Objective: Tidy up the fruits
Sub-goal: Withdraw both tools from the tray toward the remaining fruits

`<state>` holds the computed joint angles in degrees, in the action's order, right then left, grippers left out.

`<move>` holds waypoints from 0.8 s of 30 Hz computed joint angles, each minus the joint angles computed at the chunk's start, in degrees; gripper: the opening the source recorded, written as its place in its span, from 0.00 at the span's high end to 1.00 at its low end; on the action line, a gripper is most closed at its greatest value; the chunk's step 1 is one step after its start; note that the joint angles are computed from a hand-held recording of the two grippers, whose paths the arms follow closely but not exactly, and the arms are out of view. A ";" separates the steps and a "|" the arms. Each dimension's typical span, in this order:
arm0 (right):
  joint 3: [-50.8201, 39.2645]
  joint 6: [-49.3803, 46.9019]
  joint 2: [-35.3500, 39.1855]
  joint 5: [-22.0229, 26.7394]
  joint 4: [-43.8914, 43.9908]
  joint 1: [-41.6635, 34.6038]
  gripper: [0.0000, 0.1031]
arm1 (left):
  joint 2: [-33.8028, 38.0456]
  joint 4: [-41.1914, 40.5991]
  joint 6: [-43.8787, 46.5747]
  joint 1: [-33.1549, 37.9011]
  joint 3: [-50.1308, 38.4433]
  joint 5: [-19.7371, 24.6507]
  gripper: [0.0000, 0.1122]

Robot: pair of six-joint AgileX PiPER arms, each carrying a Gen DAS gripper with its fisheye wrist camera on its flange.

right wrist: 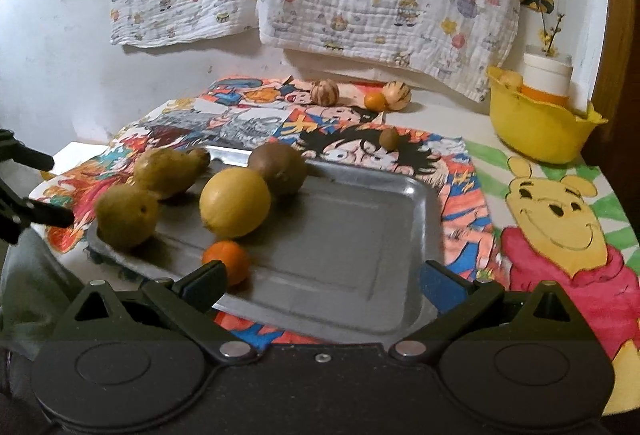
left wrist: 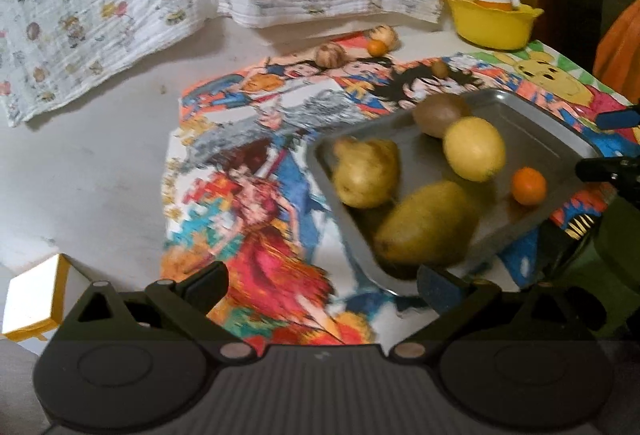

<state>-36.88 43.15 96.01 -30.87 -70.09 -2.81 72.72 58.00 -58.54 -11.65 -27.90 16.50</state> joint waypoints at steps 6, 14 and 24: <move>-5.37 3.67 1.12 2.32 -2.28 1.60 0.01 | 2.45 -10.01 13.77 4.93 -6.53 -0.20 0.09; -15.92 6.33 6.35 5.50 -3.14 5.08 0.01 | 11.21 -11.30 19.55 7.23 -17.09 -1.07 0.09; -35.44 25.48 19.15 10.33 -13.79 8.75 0.01 | 28.11 -31.21 42.27 8.63 -35.58 -0.62 0.09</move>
<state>-72.32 68.62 115.15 -20.54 -83.88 5.94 100.83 26.79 -16.27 -3.03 -63.48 15.87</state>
